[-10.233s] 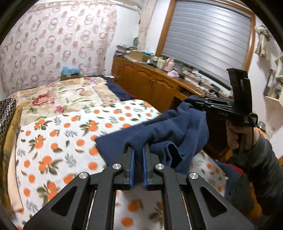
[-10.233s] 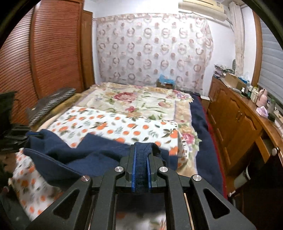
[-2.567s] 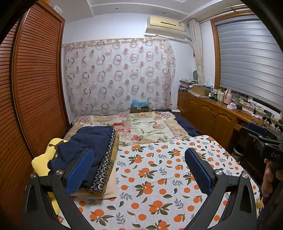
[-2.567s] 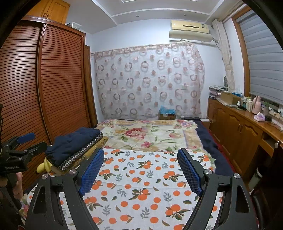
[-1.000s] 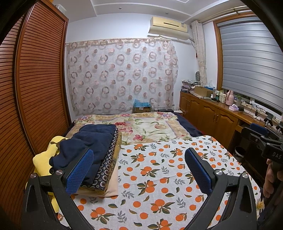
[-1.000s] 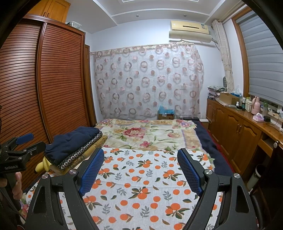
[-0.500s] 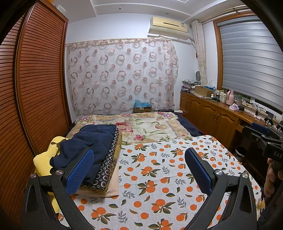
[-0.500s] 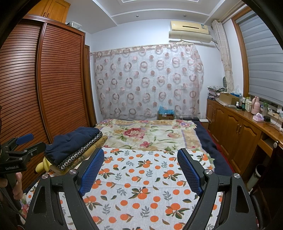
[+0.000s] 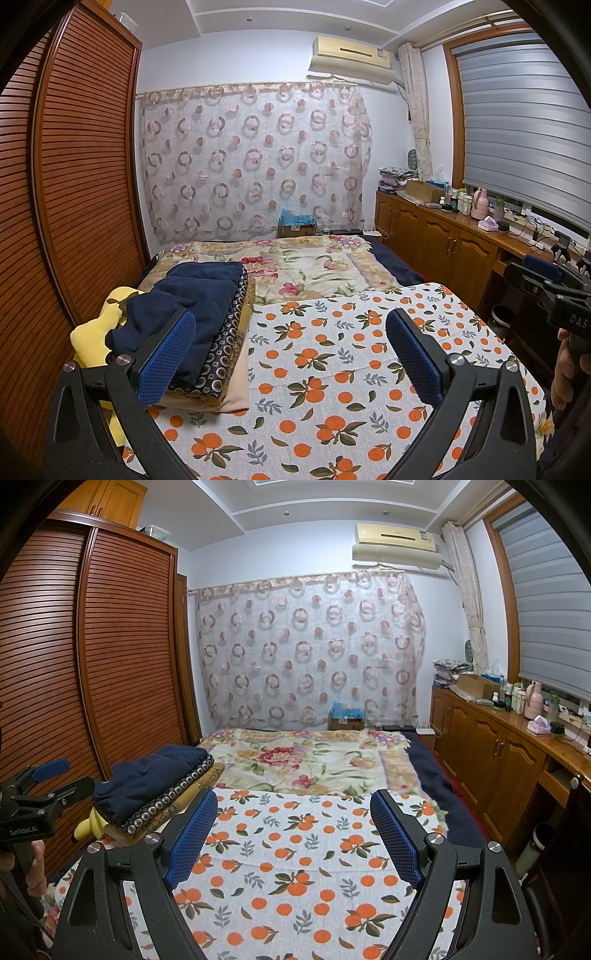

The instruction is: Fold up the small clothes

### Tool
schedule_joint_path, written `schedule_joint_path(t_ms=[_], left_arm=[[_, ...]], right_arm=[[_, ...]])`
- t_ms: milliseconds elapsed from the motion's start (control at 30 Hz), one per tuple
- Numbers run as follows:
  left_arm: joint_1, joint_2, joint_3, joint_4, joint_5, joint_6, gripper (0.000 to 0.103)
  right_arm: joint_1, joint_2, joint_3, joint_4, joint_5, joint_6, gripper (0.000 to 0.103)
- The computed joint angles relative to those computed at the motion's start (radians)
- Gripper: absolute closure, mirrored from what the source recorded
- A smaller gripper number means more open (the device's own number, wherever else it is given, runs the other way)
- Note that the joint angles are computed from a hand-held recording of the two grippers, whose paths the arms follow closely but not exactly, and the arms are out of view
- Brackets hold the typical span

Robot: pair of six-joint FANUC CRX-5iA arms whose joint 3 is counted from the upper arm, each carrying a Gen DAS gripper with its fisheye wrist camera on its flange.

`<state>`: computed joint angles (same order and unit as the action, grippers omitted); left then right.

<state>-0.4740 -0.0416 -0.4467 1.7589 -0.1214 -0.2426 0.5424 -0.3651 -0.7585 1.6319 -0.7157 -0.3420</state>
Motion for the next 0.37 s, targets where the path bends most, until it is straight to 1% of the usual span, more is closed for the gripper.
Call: schedule_joint_path(t_ms=[267, 333, 367], left_arm=[[0.005, -0.002, -0.003, 0.004, -0.008, -0.007, 0.000], [0.008, -0.002, -0.003, -0.010, -0.011, 0.007, 0.000], [0.001, -0.002, -0.003, 0.006, -0.004, -0.006, 0.000]], right_arm=[[-0.003, -0.002, -0.001, 0.001, 0.002, 0.002, 0.017], [-0.005, -0.004, -0.003, 0.001, 0.008, 0.003, 0.017], [-0.006, -0.005, -0.003, 0.002, 0.009, 0.003, 0.017]])
